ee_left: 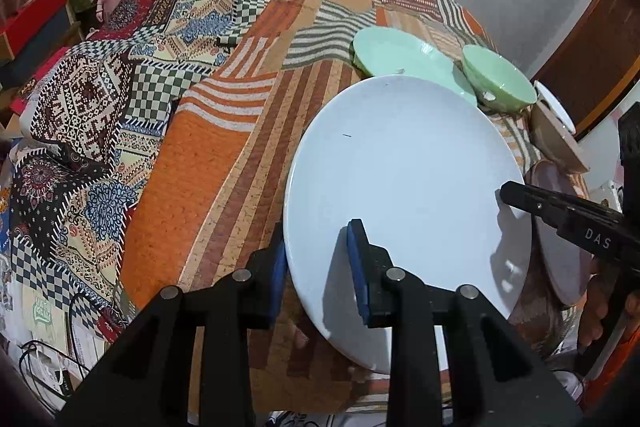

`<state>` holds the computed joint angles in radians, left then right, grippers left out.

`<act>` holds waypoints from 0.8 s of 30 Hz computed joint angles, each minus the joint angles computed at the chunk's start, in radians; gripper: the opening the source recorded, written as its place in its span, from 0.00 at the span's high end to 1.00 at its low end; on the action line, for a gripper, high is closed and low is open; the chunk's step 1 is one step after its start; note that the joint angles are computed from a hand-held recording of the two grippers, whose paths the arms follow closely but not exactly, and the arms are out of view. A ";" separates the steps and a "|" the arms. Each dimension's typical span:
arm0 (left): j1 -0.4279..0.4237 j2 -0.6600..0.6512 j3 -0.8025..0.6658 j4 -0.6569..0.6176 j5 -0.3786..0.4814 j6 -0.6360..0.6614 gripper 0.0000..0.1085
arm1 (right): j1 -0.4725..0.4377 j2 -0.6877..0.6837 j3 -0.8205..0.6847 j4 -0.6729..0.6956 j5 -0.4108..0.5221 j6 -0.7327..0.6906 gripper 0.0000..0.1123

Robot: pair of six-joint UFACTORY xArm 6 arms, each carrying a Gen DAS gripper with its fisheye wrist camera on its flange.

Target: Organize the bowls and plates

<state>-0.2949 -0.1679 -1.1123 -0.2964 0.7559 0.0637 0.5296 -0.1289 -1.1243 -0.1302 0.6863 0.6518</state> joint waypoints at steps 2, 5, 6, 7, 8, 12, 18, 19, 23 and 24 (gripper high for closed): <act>-0.004 -0.008 -0.003 0.004 -0.003 -0.007 0.73 | 0.002 -0.012 0.007 -0.013 -0.010 0.013 0.83; -0.013 -0.020 -0.007 0.014 -0.010 -0.016 0.73 | 0.005 -0.032 0.016 -0.034 -0.017 0.035 0.83; -0.017 -0.025 -0.007 0.020 -0.014 -0.020 0.73 | 0.006 -0.041 0.022 -0.042 -0.021 0.043 0.83; -0.022 -0.027 -0.008 0.028 -0.019 -0.028 0.73 | 0.006 -0.047 0.026 -0.049 -0.024 0.050 0.83; -0.025 -0.031 -0.009 0.032 -0.022 -0.032 0.73 | 0.006 -0.057 0.032 -0.055 -0.027 0.057 0.83; -0.045 -0.044 -0.017 0.055 -0.035 -0.048 0.73 | 0.006 -0.092 0.055 -0.086 -0.036 0.086 0.83; -0.078 -0.054 -0.040 0.062 -0.032 -0.051 0.73 | -0.001 -0.166 0.103 -0.128 -0.046 0.131 0.83; -0.084 -0.055 -0.043 0.065 -0.033 -0.052 0.73 | -0.003 -0.178 0.110 -0.133 -0.046 0.136 0.83; -0.115 -0.060 -0.057 0.082 -0.036 -0.060 0.73 | -0.009 -0.236 0.149 -0.168 -0.045 0.176 0.83; -0.124 -0.061 -0.061 0.086 -0.037 -0.062 0.73 | -0.011 -0.247 0.157 -0.173 -0.045 0.182 0.83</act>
<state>-0.4187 -0.2287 -1.1730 -0.2107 0.7190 0.0013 0.5188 -0.3763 -0.9677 -0.3028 0.6409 0.8334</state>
